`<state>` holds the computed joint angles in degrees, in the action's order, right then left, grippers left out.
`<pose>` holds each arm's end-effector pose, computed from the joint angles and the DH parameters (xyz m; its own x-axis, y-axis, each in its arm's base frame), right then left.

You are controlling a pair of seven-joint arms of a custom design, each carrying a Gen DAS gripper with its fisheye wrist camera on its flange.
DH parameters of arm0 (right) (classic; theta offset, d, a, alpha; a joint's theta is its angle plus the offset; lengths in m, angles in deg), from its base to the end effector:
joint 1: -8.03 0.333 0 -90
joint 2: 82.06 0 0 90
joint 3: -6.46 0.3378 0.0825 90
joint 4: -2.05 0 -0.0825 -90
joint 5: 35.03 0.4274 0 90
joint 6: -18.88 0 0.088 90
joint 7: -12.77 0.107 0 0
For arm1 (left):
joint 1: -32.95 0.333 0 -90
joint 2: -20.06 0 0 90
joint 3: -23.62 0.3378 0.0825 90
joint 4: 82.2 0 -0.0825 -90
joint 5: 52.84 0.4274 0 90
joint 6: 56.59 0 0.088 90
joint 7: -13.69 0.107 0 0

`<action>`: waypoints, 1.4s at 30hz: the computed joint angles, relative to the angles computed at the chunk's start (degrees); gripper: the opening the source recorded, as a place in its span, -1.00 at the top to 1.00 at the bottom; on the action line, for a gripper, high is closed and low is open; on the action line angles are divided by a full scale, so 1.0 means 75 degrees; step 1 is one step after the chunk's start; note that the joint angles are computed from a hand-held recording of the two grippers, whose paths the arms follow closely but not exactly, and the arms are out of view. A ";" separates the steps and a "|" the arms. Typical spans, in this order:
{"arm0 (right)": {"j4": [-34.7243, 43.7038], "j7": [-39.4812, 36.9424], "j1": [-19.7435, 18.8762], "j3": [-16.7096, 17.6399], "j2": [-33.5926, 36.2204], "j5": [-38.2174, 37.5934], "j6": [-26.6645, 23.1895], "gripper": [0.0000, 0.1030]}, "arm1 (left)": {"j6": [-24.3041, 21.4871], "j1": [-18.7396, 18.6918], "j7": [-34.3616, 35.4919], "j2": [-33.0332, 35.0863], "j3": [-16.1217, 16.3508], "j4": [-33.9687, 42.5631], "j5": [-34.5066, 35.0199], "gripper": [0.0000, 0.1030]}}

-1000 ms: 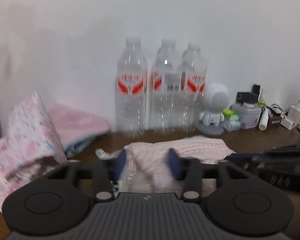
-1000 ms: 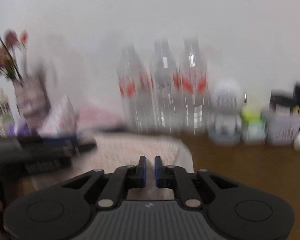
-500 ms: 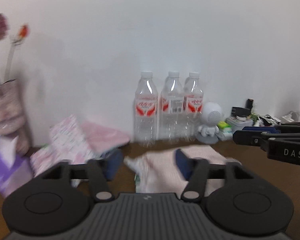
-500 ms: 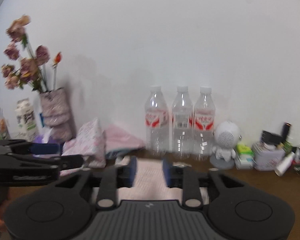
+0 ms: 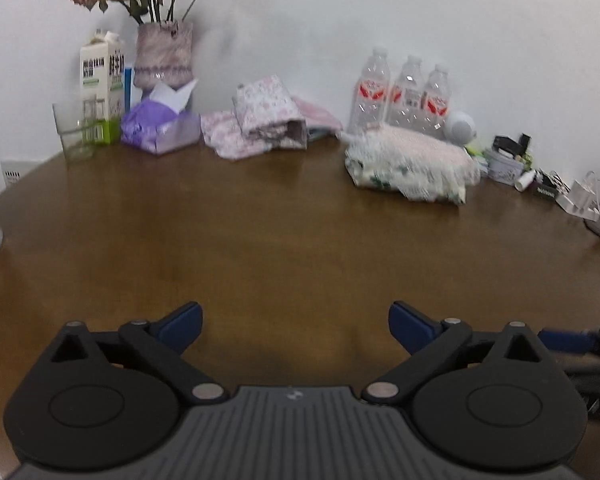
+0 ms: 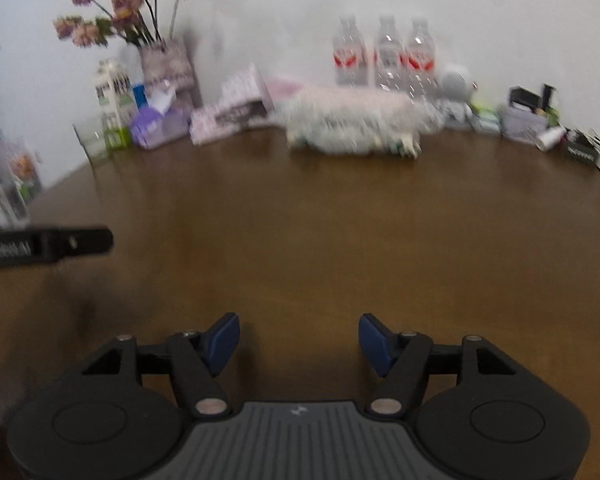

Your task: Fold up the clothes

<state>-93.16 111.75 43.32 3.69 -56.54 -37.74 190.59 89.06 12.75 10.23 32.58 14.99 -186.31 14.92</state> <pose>0.6424 0.4209 0.4560 0.4766 -0.8770 -0.0603 -0.5759 -0.2597 -0.7752 0.6093 -0.3404 0.4713 0.2333 -0.9670 0.1019 -0.5435 -0.2166 -0.8110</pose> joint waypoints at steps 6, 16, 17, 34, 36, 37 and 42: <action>-0.0271 0.1457 0.1251 -0.1411 -0.0051 -0.1022 0.0182 -0.66 | -0.0353 -0.0118 0.0956 0.0210 -0.0105 0.0100 -0.0548 -1.00; 0.0327 0.2440 0.1104 -0.1279 0.0258 -0.1806 -0.0414 -1.00 | -0.1470 -0.0516 0.1058 0.0548 0.0009 0.0452 -0.0450 -1.00; 0.0331 0.2488 0.1066 -0.1239 0.0256 -0.1866 -0.0421 -1.00 | -0.1427 -0.0483 0.0990 0.0544 0.0004 0.0453 -0.0556 -1.00; 0.0674 0.3183 0.0914 -0.1131 0.0440 -0.2467 -0.0667 -1.00 | -0.0639 -0.0322 0.0958 0.0471 0.0048 0.0243 -0.0558 -1.00; 0.0657 0.3227 0.0899 -0.1115 0.0426 -0.2511 -0.0664 -1.00 | -0.0611 -0.0319 0.0990 0.0484 0.0053 0.0258 -0.0566 -1.00; 0.0666 0.3253 0.0898 -0.1114 0.0431 -0.2532 -0.0672 -1.00 | -0.0593 -0.0317 0.1006 0.0492 0.0056 0.0266 -0.0571 -1.00; 0.0715 0.3377 0.0899 -0.1113 0.0456 -0.2629 -0.0714 -1.00 | -0.0528 -0.0313 0.1044 0.0500 0.0078 0.0270 -0.0582 -1.00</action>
<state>-87.80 137.08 50.06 -4.66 -53.12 -57.46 185.24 85.10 10.40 18.06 36.34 15.57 -184.29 10.55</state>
